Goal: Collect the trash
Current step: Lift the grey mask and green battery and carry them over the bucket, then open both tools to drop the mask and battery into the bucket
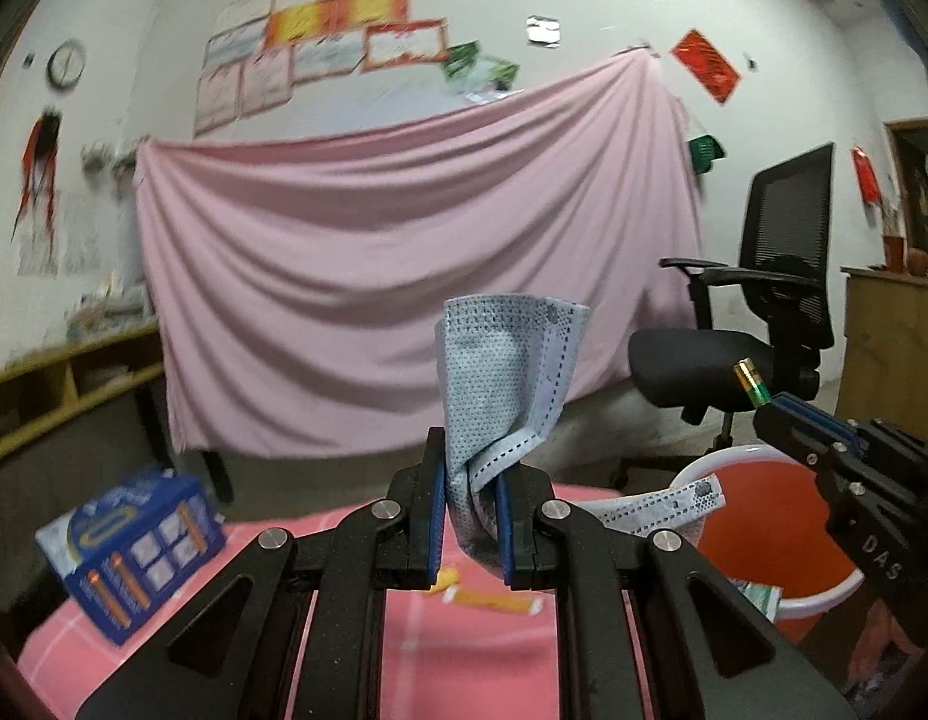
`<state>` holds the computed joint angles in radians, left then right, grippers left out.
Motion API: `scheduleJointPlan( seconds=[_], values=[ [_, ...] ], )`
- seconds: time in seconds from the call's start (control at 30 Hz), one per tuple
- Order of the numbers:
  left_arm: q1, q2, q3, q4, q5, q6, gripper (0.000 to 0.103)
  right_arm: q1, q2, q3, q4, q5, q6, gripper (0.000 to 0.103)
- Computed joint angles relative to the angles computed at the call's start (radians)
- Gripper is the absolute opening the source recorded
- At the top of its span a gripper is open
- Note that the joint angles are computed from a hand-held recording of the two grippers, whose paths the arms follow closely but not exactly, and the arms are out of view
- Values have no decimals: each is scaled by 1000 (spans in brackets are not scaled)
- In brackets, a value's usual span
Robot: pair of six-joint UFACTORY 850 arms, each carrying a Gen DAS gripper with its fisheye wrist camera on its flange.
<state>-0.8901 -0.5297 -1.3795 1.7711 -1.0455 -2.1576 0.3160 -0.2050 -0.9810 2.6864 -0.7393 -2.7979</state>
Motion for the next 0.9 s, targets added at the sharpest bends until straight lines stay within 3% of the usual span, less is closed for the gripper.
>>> scheduleJointPlan(
  seconds=[0.33, 0.53, 0.6, 0.73, 0.9],
  values=[
    [2, -148, -232, 12, 105, 119, 11, -94, 25, 40, 75, 3, -3, 8],
    [16, -244, -382, -90, 273, 239, 11, -141, 18, 39, 83, 39, 64, 8],
    [26, -264, -424, -150, 357, 276, 11, -153, 10, 28, 79, 62, 99, 9],
    [44, -326, -541, -309, 444, 383, 11, -168, -10, 6, 48, 117, 152, 9],
    [69, -445, -764, -620, 463, 656, 11, -180, -40, -25, -12, 182, 245, 9]
  ],
)
